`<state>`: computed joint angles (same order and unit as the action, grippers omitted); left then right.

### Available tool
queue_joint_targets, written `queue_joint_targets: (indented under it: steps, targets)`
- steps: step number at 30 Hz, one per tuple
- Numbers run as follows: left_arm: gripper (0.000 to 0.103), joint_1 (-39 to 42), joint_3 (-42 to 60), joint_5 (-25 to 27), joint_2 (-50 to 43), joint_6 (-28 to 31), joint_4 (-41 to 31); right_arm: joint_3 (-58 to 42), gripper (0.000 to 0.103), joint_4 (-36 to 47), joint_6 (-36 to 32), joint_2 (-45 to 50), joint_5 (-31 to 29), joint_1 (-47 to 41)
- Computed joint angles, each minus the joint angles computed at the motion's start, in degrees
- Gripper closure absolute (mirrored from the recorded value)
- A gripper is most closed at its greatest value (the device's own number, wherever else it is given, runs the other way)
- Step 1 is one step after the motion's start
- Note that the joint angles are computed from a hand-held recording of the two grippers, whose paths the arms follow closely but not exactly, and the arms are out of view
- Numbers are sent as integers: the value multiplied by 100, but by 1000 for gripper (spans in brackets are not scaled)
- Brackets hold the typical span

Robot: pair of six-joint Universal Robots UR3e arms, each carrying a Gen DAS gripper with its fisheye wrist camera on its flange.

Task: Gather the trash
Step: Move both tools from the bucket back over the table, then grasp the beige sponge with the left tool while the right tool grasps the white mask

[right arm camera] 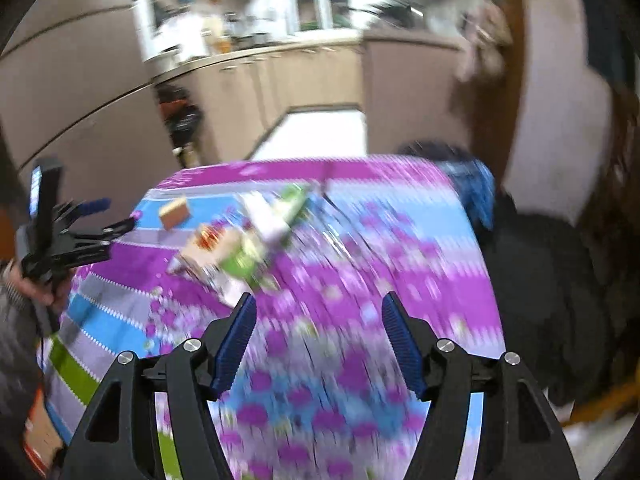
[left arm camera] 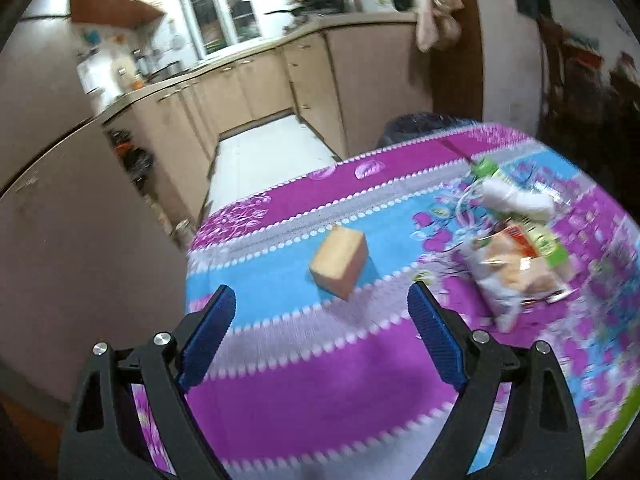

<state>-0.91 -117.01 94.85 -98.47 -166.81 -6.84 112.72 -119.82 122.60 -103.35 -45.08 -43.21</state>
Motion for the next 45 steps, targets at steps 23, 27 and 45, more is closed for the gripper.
queue_joint_targets:
  steps: [23, 27, 45]
  targets:
    - [39, 897, 1071, -1690, -1250, 1252, -709, -4139, 59, 210, -544, 3960, -1665, 2893]
    - [42, 968, 1168, -1887, -1272, 1333, -892, -4269, 67, 378, -456, 4149, -1576, 2864]
    - [73, 850, -551, -1762, 506, 805, -702, -1458, 77, 1214, -269, 1039, -824, 996]
